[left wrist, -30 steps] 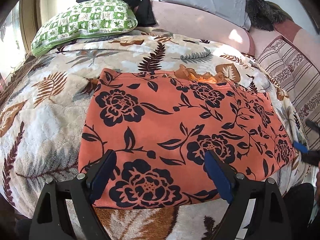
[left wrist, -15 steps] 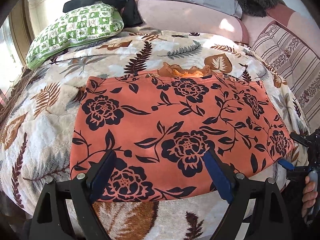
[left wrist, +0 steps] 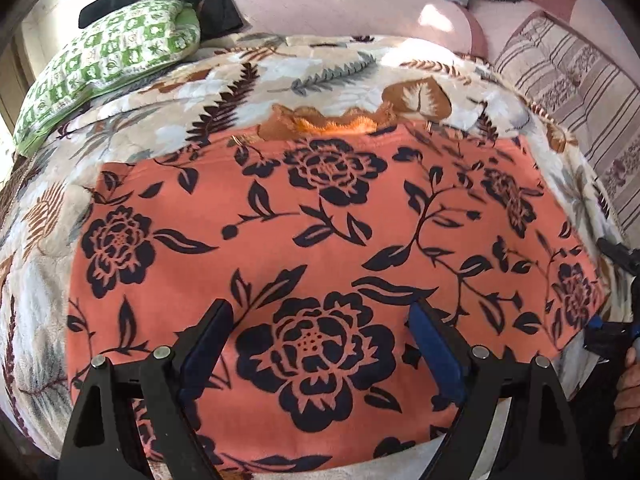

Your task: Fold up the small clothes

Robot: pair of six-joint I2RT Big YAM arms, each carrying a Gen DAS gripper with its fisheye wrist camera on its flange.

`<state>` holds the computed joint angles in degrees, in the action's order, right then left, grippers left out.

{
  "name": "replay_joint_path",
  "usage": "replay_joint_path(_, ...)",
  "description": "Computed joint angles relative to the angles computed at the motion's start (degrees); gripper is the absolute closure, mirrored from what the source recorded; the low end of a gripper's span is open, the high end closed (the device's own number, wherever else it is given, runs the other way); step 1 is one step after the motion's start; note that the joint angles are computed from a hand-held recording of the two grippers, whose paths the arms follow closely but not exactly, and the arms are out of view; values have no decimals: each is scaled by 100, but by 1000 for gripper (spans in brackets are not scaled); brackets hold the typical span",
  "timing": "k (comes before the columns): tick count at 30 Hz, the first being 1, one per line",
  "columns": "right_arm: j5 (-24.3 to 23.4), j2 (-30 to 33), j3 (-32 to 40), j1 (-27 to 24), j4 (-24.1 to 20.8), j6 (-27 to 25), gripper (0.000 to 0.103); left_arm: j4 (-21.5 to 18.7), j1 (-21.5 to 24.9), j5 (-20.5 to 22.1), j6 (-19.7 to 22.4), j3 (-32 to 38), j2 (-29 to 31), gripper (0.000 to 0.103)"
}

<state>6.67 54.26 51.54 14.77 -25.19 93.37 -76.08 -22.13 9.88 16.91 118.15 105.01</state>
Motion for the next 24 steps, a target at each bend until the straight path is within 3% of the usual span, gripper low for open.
replay_joint_path(2, 0, 55, 114, -8, -85, -357, 28, 361, -62, -173, 90, -316, -105, 9)
replay_joint_path(3, -25, 119, 242, -21, -234, -584, 40, 479, -69, -189, 97, -411, -160, 8)
replay_joint_path(4, 20, 170, 357, 8, -398, -733, 51, 379, -66, -189, 79, -330, -128, 8)
replay_joint_path(5, 43, 230, 485, 20, -600, -858, 53, 292, -47, -136, 16, -236, -108, 8)
replay_joint_path(7, 103, 312, 585, 41, -756, -1069, 53, 388, 8, 106, -129, -216, -180, 8)
replay_joint_path(9, 4, 404, 652, 21, -940, -957, 49, 546, 8, 180, -159, -295, -257, 8)
replay_joint_path(10, -62, 410, 583, 1, -846, -840, 38, 496, -15, 169, -86, -292, -231, 8)
replay_joint_path(12, -75, 401, 471, -13, -616, -777, 36, 315, -109, -113, 211, -317, -102, 6)
replay_joint_path(14, -216, 411, 457, -84, -497, -924, 39, 787, -117, -157, 271, -693, -286, 3)
replay_joint_path(15, -216, 414, 504, -95, -548, -974, 74, 722, -104, -124, 255, -644, -261, 3)
replay_joint_path(16, -111, 381, 599, -69, -670, -1173, 87, 663, -88, -80, 241, -589, -236, 3)
replay_joint_path(18, 433, 470, 1081, 178, -1257, -1701, 88, 653, -84, -87, 309, -576, -230, 3)
replay_joint_path(19, 583, 523, 1222, 255, -1522, -1718, 88, 671, -85, -97, 318, -587, -233, 3)
replay_joint_path(21, 271, 597, 1068, 146, -1794, -1500, 88, 679, -97, -113, 299, -597, -235, 2)
replay_joint_path(22, -162, 549, 781, 21, -1626, -1197, 83, 696, -101, -114, 329, -606, -237, 2)
replay_joint_path(23, -140, 287, 437, 25, -1198, -795, 82, 691, -88, -77, 349, -602, -233, 2)
replay_joint_path(24, -92, 141, 315, 15, -1059, -688, 77, 686, -79, -44, 351, -597, -222, 2)
